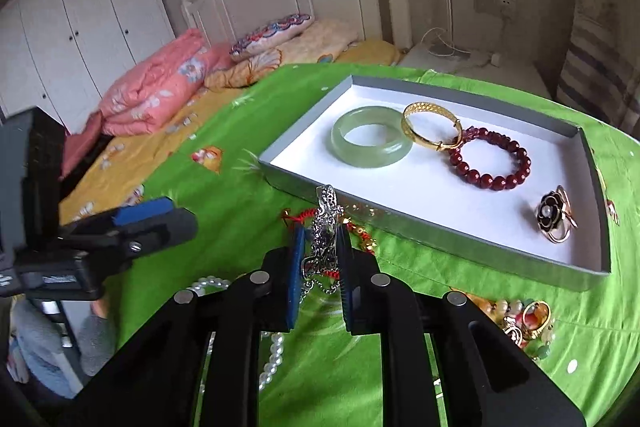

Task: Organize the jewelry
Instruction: 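Grasp the red string bracelet with the left tool while the right tool carries the pendant to the box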

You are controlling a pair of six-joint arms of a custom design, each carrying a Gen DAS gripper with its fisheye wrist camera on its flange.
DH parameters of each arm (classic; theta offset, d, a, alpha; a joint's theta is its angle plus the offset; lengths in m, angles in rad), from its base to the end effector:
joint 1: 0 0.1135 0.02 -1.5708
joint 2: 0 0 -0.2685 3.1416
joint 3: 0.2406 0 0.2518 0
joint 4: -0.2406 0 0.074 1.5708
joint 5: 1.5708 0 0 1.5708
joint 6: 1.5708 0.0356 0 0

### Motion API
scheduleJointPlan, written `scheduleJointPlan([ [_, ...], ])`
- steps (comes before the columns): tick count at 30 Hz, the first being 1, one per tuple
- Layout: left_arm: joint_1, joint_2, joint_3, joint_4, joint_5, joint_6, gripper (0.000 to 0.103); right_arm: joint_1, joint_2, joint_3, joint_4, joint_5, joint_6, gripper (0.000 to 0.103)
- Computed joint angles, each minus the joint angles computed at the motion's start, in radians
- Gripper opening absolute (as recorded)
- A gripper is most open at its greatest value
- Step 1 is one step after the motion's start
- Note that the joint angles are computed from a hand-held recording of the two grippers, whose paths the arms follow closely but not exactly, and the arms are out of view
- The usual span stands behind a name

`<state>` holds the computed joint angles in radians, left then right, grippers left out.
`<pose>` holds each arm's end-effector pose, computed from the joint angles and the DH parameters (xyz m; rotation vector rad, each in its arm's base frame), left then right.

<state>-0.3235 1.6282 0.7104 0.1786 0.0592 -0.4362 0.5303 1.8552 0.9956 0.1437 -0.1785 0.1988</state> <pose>0.2957 -0.1014 0.1500 -0.1017 2.3497 -0.4497 0.3269 0.1990 0.1536 -0.4802 2.2923 0.5757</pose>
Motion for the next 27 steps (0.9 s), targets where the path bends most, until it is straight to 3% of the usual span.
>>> scheduleJointPlan([
  [2, -0.031, 0.042, 0.069, -0.064, 0.013, 0.049, 0.093, -0.031, -0.054, -0.054, 0.037, -0.052, 0.027, 0.014],
  [8, -0.11, 0.199, 0.294, -0.246, -0.076, 0.07, 0.092, -0.066, -0.186, -0.159, 0.069, -0.045, 0.022, 0.014],
  [13, -0.102, 0.307, 0.42, -0.317, -0.123, 0.064, 0.072, -0.083, -0.237, -0.198, 0.079, -0.043, 0.011, 0.015],
  [15, -0.125, 0.339, 0.461, -0.345, -0.167, 0.112, 0.071, -0.092, -0.239, -0.207, 0.086, -0.048, 0.013, 0.015],
  [17, -0.162, 0.358, 0.484, -0.361, -0.244, 0.153, 0.056, -0.103, -0.24, -0.22, 0.095, -0.052, 0.015, 0.015],
  [18, -0.185, 0.364, 0.482, -0.349, -0.288, 0.189, 0.039, -0.109, -0.244, -0.234, 0.103, -0.056, 0.017, 0.015],
  [19, -0.188, 0.355, 0.465, -0.324, -0.248, 0.213, 0.011, -0.115, -0.244, -0.238, 0.106, -0.061, 0.018, 0.015],
  [21, -0.197, 0.349, 0.461, -0.325, -0.25, 0.217, 0.005, -0.124, -0.251, -0.252, 0.113, -0.062, 0.018, 0.015],
  [27, -0.202, 0.294, 0.361, -0.237, -0.241, 0.2, 0.005, -0.151, -0.258, -0.274, 0.123, -0.073, 0.017, 0.015],
])
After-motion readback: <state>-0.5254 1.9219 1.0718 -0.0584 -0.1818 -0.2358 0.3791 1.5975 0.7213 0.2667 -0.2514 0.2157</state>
